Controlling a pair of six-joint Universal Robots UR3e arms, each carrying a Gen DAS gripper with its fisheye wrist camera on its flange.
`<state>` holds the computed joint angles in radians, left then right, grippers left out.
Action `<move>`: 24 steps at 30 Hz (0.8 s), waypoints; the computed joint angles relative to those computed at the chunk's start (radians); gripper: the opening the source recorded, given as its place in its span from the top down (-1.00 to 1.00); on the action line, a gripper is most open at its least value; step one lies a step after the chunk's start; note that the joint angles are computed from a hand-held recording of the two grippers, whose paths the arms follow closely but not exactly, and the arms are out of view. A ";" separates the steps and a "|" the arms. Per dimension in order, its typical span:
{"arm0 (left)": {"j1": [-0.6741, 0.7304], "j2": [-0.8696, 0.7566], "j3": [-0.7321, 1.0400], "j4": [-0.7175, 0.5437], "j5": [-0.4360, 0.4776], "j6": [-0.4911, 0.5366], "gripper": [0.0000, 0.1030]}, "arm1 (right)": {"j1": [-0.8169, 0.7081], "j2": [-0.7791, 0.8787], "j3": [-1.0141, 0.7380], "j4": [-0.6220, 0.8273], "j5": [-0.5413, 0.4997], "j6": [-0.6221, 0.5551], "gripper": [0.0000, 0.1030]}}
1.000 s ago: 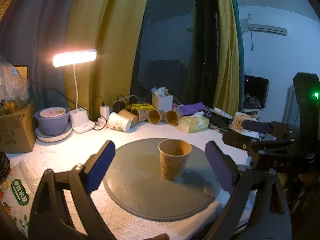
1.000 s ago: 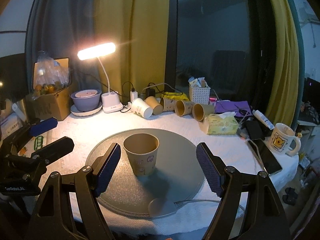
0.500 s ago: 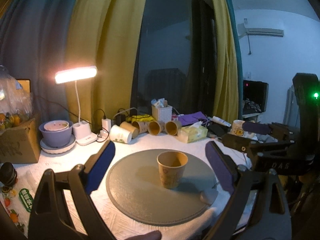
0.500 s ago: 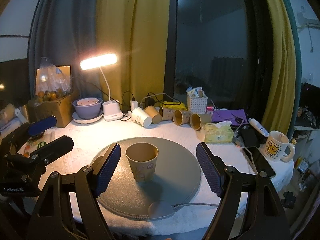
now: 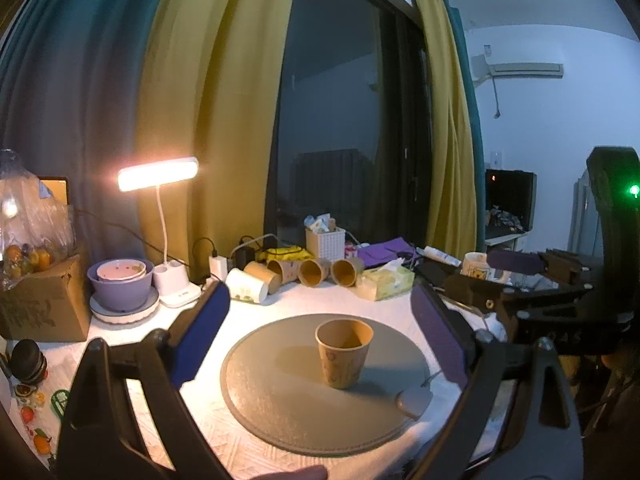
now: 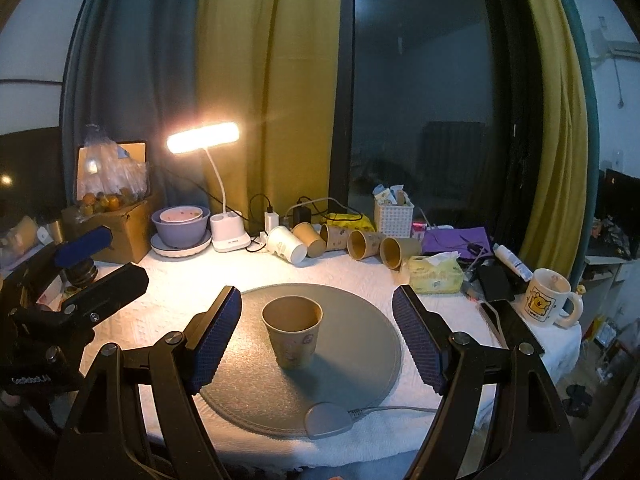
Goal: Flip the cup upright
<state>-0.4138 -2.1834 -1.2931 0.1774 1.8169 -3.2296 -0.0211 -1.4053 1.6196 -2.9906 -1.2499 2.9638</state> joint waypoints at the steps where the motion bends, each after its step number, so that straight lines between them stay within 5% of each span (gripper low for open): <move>1: -0.001 0.001 -0.001 -0.001 0.002 -0.001 -0.81 | 0.002 -0.004 0.004 -0.002 -0.002 0.001 -0.57; 24: -0.016 -0.008 0.029 -0.085 0.026 -0.019 -0.81 | -0.004 -0.007 0.033 -0.011 0.005 0.014 -0.57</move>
